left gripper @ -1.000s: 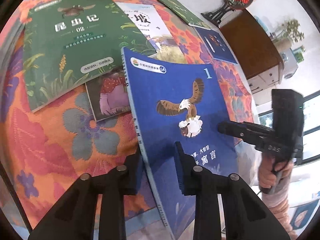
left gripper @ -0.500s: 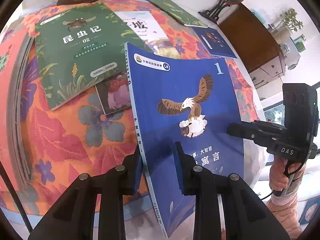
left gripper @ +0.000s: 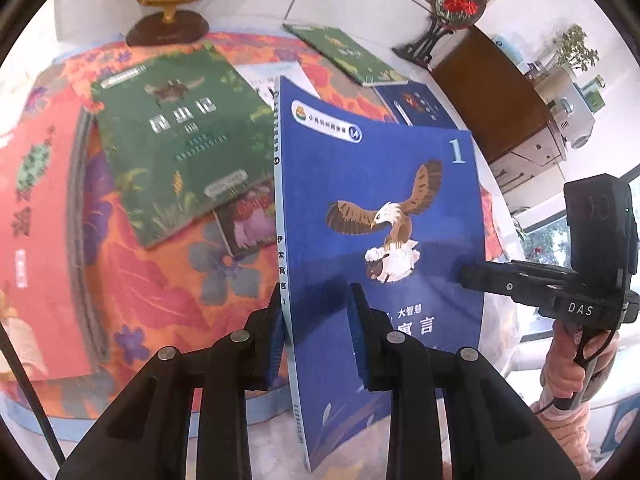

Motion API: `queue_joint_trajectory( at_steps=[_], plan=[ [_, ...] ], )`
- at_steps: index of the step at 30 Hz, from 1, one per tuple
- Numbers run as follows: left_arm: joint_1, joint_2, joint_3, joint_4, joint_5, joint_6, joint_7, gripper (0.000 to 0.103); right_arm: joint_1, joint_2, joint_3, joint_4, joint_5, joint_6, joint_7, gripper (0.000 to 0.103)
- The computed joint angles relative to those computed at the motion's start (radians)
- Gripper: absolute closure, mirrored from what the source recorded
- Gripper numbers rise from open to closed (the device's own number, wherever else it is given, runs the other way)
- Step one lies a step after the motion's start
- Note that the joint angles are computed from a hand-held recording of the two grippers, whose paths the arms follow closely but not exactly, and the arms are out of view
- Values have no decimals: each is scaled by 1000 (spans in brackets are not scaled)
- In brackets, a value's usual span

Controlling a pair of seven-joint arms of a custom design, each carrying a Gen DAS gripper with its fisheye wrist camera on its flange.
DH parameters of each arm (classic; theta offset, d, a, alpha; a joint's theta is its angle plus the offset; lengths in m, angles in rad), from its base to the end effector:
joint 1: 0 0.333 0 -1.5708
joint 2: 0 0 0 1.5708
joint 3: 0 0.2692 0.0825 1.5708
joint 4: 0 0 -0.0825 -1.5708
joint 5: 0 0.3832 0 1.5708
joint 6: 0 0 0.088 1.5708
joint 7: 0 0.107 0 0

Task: Organize books
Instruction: 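Lift the blue book with the left tool and carry it toward the row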

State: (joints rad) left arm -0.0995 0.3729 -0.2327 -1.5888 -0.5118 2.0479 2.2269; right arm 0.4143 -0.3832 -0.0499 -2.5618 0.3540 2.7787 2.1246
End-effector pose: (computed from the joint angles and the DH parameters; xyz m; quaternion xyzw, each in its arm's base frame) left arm 0.6202 -0.2256 0.3994 0.3840 -0.8818 0.2449 0.1223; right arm 0.4438 0.1529 0.4210 -0.4909 0.8134 0.0187 0.3117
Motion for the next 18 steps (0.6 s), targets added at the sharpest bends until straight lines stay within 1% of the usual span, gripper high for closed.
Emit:
queue_joint_trajectory(
  at_steps=[2,5,7,11,13,16,18],
  plan=[
    [7,1,3,16,-5,-5,-3,78,1,20,1,29,0,-9,2,87],
    [13,3,10,35,1,5,-10,78,22,66,-14,87,50,-11,-33,87],
    [20,11,15,59,5,1,-17,78,20,99,-11,127,77,-15,-49,87],
    [36,37,20,114,12,-9,-27,77,-5,184,17,232,103,-56,-46,87],
    [46,40,22,128,12,0,-29,77,-27,234,42,304,75,-91,-33,87],
    [64,44,27,146,7,15,-28,74,-49,292,72,391,59,-122,-37,87],
    [76,53,32,164,8,21,-28,74,-61,338,92,458,40,-140,-34,87]
  ],
)
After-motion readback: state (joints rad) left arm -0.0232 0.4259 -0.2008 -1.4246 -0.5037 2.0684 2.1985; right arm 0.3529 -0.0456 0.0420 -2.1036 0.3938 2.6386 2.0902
